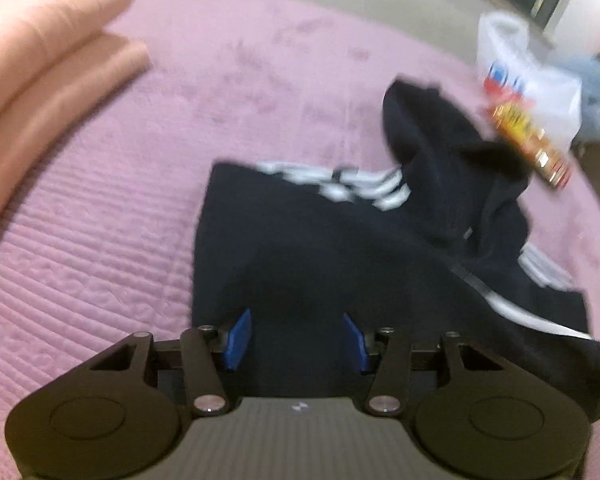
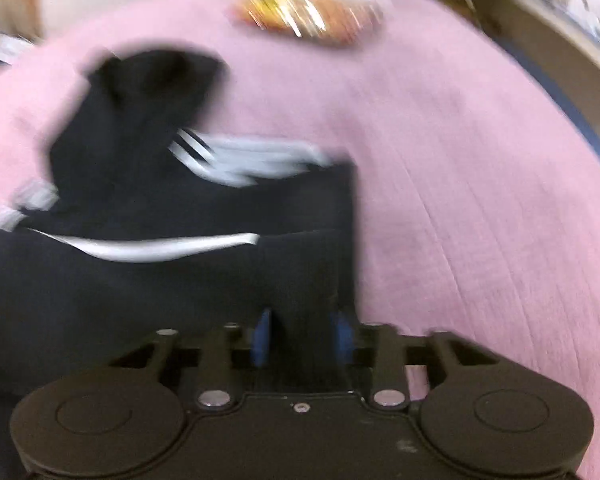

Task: Fold large clothes

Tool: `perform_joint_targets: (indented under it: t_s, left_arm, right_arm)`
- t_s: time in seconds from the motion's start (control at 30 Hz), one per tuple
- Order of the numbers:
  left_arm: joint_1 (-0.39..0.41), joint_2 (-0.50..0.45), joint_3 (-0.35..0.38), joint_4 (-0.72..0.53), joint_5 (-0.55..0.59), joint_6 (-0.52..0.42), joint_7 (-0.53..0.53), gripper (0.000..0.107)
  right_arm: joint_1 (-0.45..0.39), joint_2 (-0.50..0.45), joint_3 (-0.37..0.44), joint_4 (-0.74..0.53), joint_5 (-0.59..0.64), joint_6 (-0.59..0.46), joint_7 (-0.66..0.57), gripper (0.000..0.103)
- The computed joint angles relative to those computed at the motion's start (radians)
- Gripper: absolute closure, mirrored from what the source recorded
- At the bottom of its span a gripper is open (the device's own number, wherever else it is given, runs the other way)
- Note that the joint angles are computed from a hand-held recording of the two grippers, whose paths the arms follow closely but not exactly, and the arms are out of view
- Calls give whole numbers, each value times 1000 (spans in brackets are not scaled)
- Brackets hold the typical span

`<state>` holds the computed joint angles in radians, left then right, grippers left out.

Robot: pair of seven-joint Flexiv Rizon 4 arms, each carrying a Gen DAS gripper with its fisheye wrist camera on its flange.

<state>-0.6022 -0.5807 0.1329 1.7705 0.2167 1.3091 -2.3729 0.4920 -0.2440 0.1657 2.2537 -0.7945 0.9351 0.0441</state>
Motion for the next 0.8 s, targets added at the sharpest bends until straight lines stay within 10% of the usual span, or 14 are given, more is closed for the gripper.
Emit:
perform_joint_targets:
  t_s: [0.2,0.33,0.57,0.67,0.8]
  left_arm:
    - [2,11,4,32,-3,116,3,65]
    - [-10,-27,22,-15,-29,45,38,70]
    - [15,-69,-2,-87,-12,-73,117,90]
    - [50,-26,-36,-49,-3,61,159,88]
    - [85,-76,-60,-160,-33,213,256,72]
  right_arm:
    - [-7,28,-45,36,-224,139,164,57]
    - [10,-70,-27,-55,-212,66,69,102]
    - [-3,-159,-36,-97,-5,129,-44,103]
    - [-39,-120,1,-98,133,163,-208,93]
    - [14,-39,-191,-28,-261,337,32,82]
